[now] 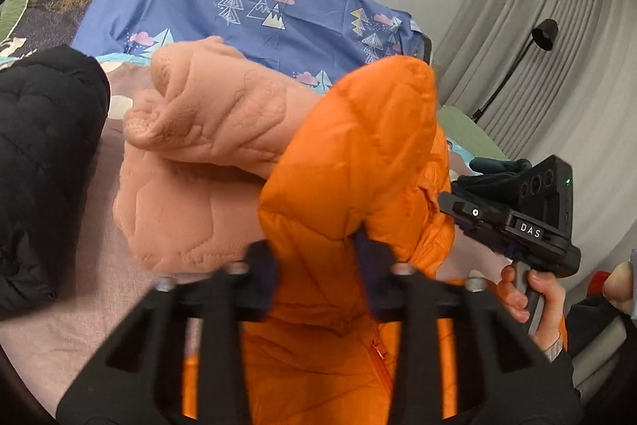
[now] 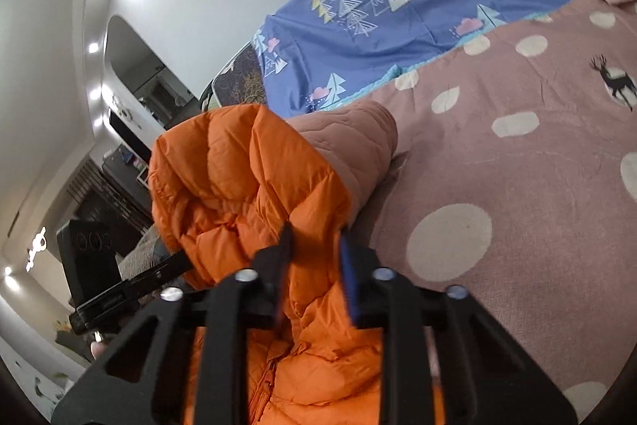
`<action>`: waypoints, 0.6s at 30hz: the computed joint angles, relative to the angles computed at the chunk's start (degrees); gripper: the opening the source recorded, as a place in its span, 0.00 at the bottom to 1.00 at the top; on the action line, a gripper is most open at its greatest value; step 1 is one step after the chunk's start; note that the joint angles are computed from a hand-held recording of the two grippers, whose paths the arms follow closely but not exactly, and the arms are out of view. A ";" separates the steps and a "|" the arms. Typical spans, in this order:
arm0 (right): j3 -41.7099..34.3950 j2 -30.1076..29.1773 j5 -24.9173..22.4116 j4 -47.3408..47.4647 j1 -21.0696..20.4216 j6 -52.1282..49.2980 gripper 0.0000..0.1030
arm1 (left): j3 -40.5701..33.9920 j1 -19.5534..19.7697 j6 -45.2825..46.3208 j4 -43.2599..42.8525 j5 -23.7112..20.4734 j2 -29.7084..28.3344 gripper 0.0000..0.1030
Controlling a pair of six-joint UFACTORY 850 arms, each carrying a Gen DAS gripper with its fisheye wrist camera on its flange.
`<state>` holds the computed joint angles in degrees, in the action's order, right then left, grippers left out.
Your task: Fold large clothes
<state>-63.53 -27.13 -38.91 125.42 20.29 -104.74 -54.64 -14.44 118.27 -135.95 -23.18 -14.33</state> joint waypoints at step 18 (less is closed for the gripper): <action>5.65 10.71 -20.13 -38.90 -5.41 -0.41 0.44 | 12.07 7.58 0.78 29.24 -25.40 16.11 0.83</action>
<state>-57.88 -16.41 -59.03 86.52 14.89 -105.15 -42.57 -6.86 119.05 -106.71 -48.57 1.77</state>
